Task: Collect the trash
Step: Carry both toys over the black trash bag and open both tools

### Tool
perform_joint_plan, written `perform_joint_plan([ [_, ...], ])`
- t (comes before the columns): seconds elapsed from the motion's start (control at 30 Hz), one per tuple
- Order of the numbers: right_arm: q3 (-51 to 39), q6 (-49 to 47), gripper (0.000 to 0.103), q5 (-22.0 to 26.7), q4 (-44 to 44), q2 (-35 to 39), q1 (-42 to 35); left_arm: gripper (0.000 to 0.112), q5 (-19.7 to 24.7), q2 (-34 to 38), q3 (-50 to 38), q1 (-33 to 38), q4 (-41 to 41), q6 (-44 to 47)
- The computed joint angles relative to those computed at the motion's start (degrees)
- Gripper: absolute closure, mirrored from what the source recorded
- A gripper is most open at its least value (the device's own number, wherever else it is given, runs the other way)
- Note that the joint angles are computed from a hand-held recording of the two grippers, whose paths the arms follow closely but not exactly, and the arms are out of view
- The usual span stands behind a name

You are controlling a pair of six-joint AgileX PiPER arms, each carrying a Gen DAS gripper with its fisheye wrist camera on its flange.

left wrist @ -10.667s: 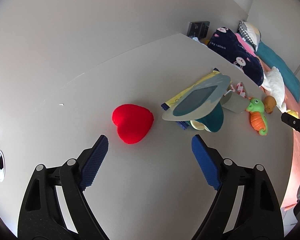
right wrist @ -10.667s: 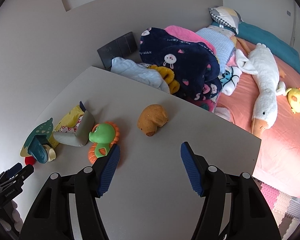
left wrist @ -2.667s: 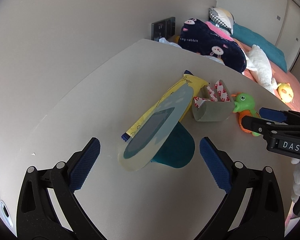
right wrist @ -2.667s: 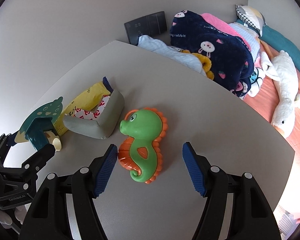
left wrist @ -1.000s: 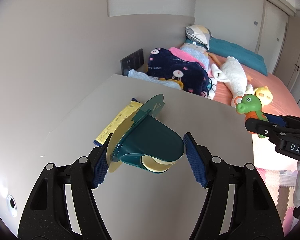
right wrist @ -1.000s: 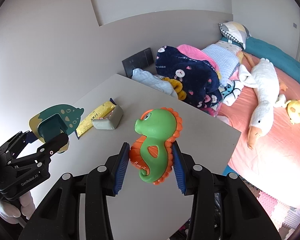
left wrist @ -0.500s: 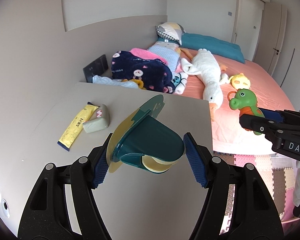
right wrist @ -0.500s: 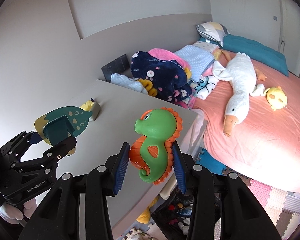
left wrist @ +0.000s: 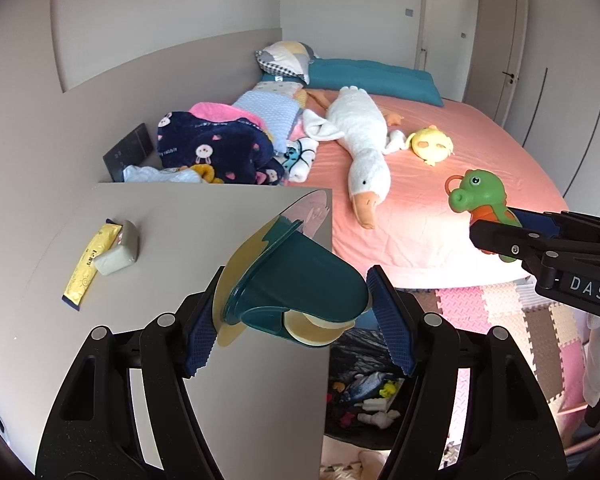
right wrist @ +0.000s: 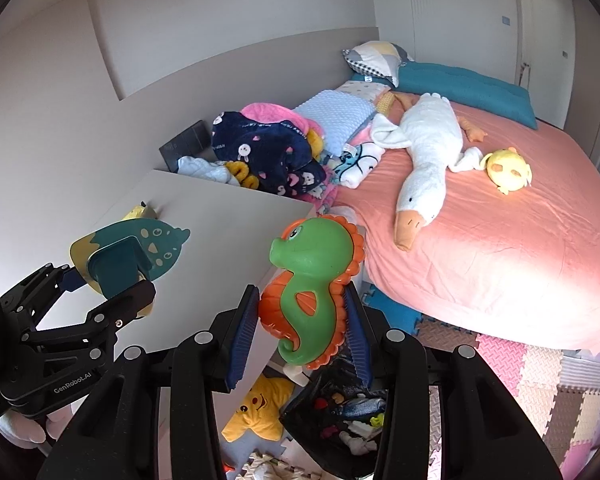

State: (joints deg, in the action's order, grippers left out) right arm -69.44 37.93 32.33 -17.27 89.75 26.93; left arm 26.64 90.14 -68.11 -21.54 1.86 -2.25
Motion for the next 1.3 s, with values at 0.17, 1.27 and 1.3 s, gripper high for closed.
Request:
perform_joint_plan([
  [0.17, 4.1, 1.3, 0.059, -0.4, -0.9, -3.6, -1.9, 0.045, 0.4, 0.7, -0.7, -3.1, 0.1, -0.4],
  [1.27, 14.8, 10.4, 0.029, 3.4, -8.0, -15.6, -8.3, 0.015, 3.2, 4.3, -3.6, -11.8, -3.2, -0.1],
  [1.3, 14.5, 9.8, 0.029, 3.4, -7.6, -15.2, -8.2, 0.015, 3.3, 4.3, -3.6, -11.6, -3.2, -0.3],
])
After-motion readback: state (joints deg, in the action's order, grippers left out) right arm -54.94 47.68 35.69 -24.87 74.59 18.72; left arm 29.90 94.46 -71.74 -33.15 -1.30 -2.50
